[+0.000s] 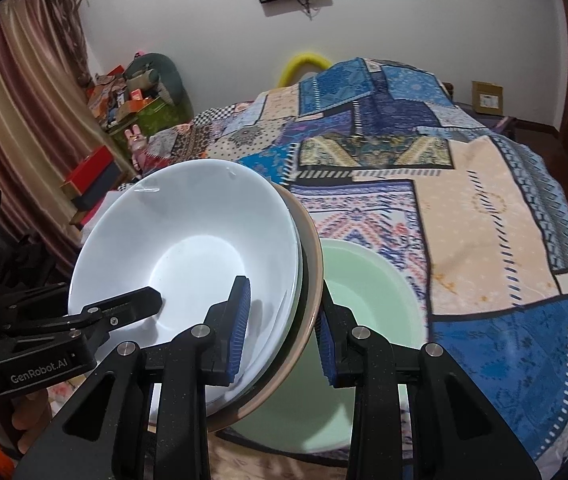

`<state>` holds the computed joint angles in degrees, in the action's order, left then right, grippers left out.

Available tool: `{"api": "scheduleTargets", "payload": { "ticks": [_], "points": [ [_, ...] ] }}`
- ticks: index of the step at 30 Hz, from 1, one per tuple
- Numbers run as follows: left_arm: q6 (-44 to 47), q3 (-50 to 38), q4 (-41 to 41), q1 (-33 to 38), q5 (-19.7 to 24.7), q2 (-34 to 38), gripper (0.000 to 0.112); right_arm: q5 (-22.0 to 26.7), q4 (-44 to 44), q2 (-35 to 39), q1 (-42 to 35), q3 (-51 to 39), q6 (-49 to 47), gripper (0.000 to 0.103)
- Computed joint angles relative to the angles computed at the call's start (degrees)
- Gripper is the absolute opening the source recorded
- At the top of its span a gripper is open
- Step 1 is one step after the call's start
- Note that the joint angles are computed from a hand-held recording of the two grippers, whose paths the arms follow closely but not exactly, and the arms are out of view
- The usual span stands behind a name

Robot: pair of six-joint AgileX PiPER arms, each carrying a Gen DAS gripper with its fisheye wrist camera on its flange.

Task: Organize plates and bowls

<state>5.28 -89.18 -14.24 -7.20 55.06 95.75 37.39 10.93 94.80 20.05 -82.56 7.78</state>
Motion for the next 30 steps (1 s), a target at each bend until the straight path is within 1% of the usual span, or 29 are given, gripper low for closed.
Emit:
{"api": "scheduleTargets", "payload": {
  "ticks": [11,16,24,30],
  "points": [
    [-3.5,-1.7,2.7,-5.3,-0.1,3.7,0.04,-0.6,3.6,-2.0,-4.1,5.0,-3.8,0.028],
    [-4.0,-2.3,3.0,-5.5,0.2,5.6,0.04,-0.8,6.5,-1.2,-5.5,6.0,-6.3,0.028],
    [-4.5,-2.9,3.5,-5.4,0.6,8.6,0.04,-0.7,7.8,0.9,-5.5,6.7,-6.7,0.028],
    [-3.0,-2.0,2.8,-5.1,-1.0,9.2,0.04,-1.7,9.5,1.3,-6.0,7.4,-8.3,0.028]
  ]
}}
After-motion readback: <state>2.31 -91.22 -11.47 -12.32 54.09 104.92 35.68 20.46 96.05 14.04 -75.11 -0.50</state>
